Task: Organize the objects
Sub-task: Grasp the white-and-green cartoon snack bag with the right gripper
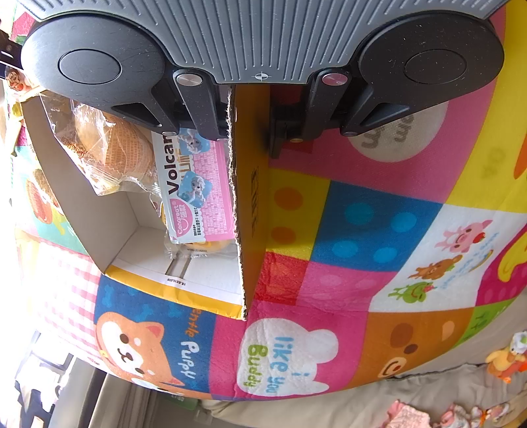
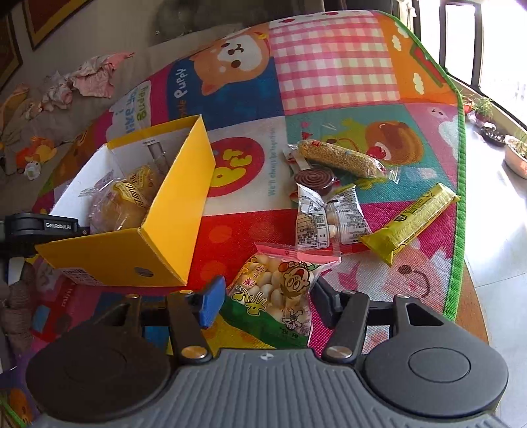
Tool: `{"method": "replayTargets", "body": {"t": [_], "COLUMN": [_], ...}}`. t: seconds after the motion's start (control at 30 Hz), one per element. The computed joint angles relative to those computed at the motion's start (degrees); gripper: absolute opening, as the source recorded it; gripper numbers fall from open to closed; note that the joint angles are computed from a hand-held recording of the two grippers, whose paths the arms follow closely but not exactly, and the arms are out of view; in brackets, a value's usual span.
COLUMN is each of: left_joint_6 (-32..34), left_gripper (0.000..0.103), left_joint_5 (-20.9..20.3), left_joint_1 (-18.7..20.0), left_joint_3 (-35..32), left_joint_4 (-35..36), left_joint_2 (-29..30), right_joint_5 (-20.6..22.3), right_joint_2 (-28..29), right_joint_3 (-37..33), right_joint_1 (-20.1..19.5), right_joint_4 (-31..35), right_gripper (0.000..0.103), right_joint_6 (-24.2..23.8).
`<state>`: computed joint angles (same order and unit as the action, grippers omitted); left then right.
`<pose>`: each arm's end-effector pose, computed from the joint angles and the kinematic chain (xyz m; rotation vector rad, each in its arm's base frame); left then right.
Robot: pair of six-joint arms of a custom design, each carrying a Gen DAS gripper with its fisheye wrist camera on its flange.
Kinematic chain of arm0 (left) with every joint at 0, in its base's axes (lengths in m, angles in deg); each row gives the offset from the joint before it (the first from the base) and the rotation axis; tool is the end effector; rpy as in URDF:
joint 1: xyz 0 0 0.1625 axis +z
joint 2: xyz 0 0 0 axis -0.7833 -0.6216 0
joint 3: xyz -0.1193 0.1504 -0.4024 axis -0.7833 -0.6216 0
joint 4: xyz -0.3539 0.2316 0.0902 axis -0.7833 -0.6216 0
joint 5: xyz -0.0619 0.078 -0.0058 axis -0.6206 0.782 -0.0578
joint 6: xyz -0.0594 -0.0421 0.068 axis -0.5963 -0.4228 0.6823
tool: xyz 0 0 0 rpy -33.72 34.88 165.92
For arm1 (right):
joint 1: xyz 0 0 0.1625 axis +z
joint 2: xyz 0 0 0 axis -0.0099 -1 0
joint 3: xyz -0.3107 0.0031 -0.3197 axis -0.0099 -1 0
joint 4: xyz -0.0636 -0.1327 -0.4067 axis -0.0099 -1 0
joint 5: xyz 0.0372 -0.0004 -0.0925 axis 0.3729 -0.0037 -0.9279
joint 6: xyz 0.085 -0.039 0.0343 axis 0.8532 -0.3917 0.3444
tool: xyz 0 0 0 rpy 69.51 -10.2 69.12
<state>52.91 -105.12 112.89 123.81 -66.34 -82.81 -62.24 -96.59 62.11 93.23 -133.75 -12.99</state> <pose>-0.2791 -0.8855 0.0632 0.7545 2.5508 -0.6186 0.1013 -0.6786 0.2484 -0.1607 -2.2027 1.1019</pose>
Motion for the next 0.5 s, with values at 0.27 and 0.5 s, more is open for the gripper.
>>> {"method": "replayTargets", "body": {"t": [0.27, 0.5], "left_joint_6": [-0.18, -0.22], "left_gripper": [0.013, 0.013], "left_joint_5": [-0.16, -0.33], "left_joint_1": [-0.01, 0.05], "left_joint_3": [0.09, 0.13], "left_joint_4": [-0.08, -0.14], "left_joint_2": [-0.03, -0.05], "right_joint_5": [3.82, 7.37], "right_joint_2": [-4.57, -5.81], "right_joint_3": [2.85, 0.90], "right_joint_1": [2.64, 6.08], "right_joint_4": [-0.50, -6.44], "right_gripper": [0.057, 0.057], "right_joint_6": [-2.92, -9.49]}}
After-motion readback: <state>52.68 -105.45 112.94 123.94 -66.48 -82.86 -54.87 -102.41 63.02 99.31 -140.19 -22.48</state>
